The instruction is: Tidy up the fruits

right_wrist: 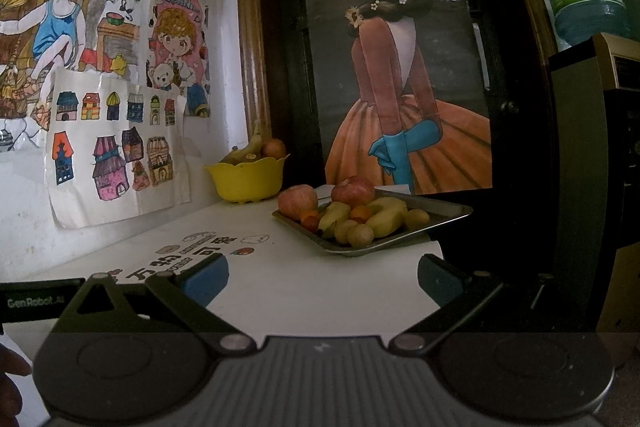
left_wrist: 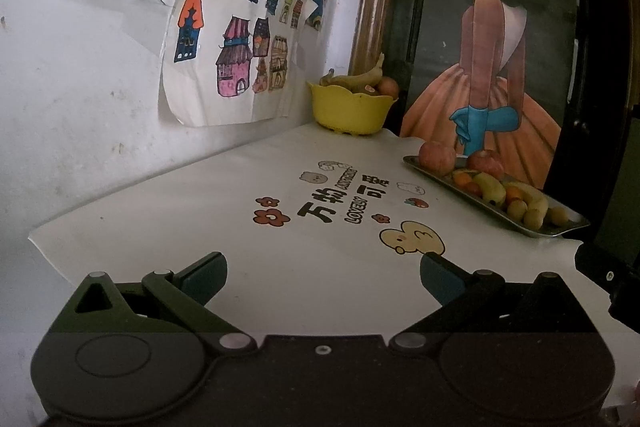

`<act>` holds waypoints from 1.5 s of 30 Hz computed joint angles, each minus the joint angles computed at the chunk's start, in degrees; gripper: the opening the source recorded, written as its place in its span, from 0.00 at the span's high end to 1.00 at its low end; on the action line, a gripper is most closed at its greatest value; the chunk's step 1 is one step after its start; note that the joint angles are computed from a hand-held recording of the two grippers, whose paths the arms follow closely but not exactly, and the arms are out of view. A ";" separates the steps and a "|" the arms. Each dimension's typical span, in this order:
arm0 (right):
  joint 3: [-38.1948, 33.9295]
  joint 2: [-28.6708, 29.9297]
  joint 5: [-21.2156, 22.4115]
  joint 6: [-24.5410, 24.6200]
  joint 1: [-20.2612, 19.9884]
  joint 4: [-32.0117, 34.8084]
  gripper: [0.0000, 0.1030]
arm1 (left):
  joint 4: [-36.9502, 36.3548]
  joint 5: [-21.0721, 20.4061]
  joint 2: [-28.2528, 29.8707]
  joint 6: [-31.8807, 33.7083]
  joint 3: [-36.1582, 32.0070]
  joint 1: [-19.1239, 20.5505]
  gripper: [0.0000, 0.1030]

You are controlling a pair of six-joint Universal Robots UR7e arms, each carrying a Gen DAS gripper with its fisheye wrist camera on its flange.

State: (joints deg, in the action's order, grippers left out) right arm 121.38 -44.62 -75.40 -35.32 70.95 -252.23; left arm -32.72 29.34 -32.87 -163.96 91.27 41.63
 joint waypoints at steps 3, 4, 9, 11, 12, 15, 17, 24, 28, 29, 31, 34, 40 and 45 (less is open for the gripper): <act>-0.04 0.05 -0.07 0.04 0.05 -0.01 0.00 | 0.02 -0.04 0.03 -0.01 -0.04 -0.01 0.01; -0.02 0.04 -0.06 0.07 0.04 0.03 0.00 | -0.05 -0.03 0.06 0.03 0.02 -0.04 0.01; 0.02 0.04 -0.02 -0.06 0.03 0.07 0.00 | 0.87 0.18 0.15 -0.17 -0.51 0.08 0.01; 0.01 0.08 -0.04 -0.05 0.04 0.12 0.00 | 1.02 0.23 0.28 -0.18 -0.63 0.03 0.01; 0.03 0.10 -0.05 -0.05 0.06 0.09 0.00 | 1.14 0.27 0.34 -0.16 -0.74 0.03 0.01; 0.01 0.13 -0.06 0.00 0.07 0.06 0.00 | 1.35 0.29 0.36 -0.18 -0.85 0.03 0.01; 0.00 0.09 -0.04 -0.03 0.06 0.10 0.00 | 1.33 0.26 0.41 -0.16 -0.85 -0.03 0.01; -0.03 0.14 -0.09 0.00 0.09 0.07 0.00 | 1.56 0.30 0.50 -0.15 -1.00 -0.04 0.01; -0.05 0.17 -0.15 0.02 0.10 0.04 0.00 | 1.70 0.41 0.52 -0.14 -1.07 -0.01 0.01; -0.05 0.17 -0.15 0.02 0.10 0.04 0.00 | 1.72 0.39 0.51 -0.12 -1.08 0.00 0.01; -0.05 0.17 -0.14 0.01 0.10 0.08 0.00 | 1.90 0.32 0.58 -0.27 -1.16 -0.05 0.01; -0.06 0.18 -0.16 0.03 0.12 0.07 0.00 | 1.86 0.37 0.63 -0.19 -1.23 -0.02 0.01; -0.07 0.18 -0.19 0.04 0.14 0.11 0.00 | 2.10 0.44 0.63 -0.24 -1.31 0.05 0.01; -0.08 0.20 -0.23 0.05 0.16 0.08 0.00 | 2.04 0.40 0.62 -0.20 -1.30 0.05 0.01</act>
